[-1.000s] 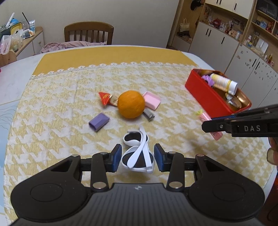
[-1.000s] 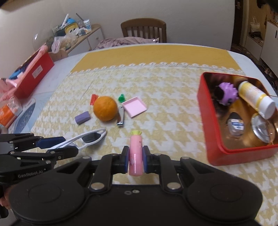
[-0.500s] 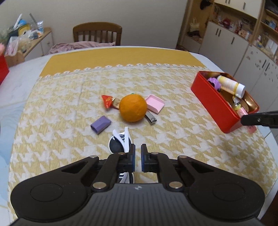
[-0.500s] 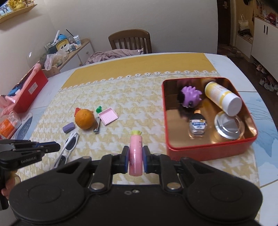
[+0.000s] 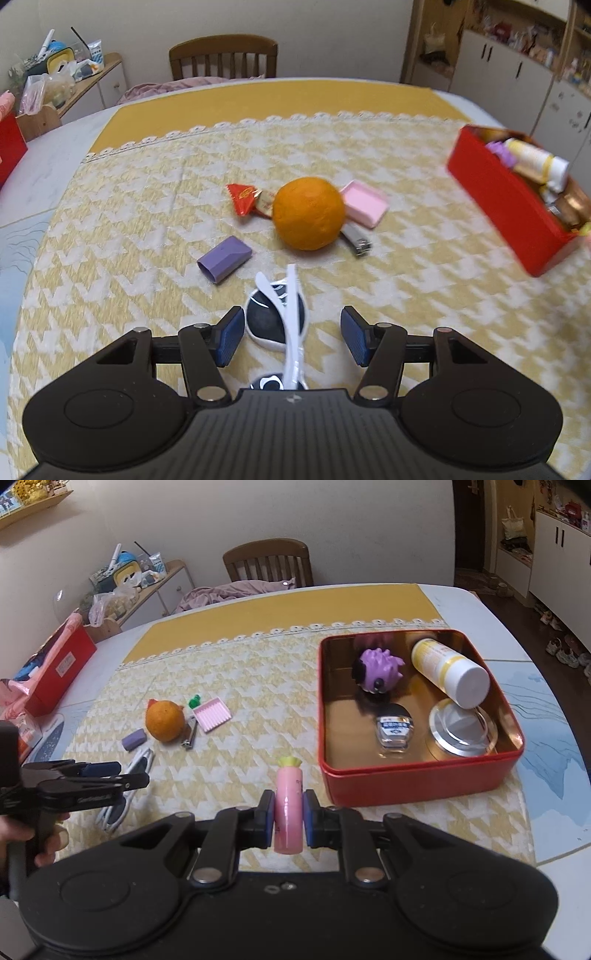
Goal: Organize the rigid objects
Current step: 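Close the left gripper on the white sunglasses while the right grips the pink tube, then carry the sunglasses and pink tube over the red box with both grippers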
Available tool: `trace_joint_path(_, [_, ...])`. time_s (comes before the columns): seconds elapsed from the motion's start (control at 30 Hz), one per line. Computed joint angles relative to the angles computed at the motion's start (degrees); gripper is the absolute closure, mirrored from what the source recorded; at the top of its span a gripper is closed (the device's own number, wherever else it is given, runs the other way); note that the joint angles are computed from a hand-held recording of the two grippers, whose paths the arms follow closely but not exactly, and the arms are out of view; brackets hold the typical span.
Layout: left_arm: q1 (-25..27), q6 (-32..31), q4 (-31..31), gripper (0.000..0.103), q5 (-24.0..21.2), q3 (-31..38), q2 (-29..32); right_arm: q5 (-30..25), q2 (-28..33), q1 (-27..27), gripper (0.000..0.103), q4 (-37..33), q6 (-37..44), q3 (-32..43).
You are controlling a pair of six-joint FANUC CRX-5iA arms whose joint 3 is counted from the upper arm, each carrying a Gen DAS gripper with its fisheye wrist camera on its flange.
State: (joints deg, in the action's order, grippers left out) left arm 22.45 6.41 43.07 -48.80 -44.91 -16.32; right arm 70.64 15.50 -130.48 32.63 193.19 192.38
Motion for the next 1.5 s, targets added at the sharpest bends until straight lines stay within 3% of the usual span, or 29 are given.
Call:
trace_joint_path(0.17, [-0.90,-1.83,1.46,0.047,2.90,-1.12,0.68,1.04,0.03,0.60,0.088,0.50,-1.75,0.15])
trace_joint_path(0.3, [-0.93,-4.96,3.60,0.062,2.82,-2.13,0.49,1.50,-0.14,0.80,0.088,0.69,-2.79,0.15])
trace_joint_path(0.5, [-0.63,-4.54,4.05,0.062,2.47,-2.32,0.08,1.61,-0.75,0.81,0.088,0.56,-3.26,-0.17])
trace_joint_path(0.87, [5.90,-11.10,11.16,0.062,-7.36,-4.38,-5.94,1.60,-0.25,1.77,0.088,2.58,-4.78,-0.46])
trace_joint_path(1.1, [8.06,-9.31,13.18,0.063,-11.61,-4.27,-8.30,0.64,0.77,1.48,0.088,3.32,-3.77,-0.34])
trace_joint_path(1.5, [3.96,-3.42,12.74,0.063,-15.97,-1.74,-10.63,1.10,5.50,-0.94,0.088,4.34,-0.28,2.05])
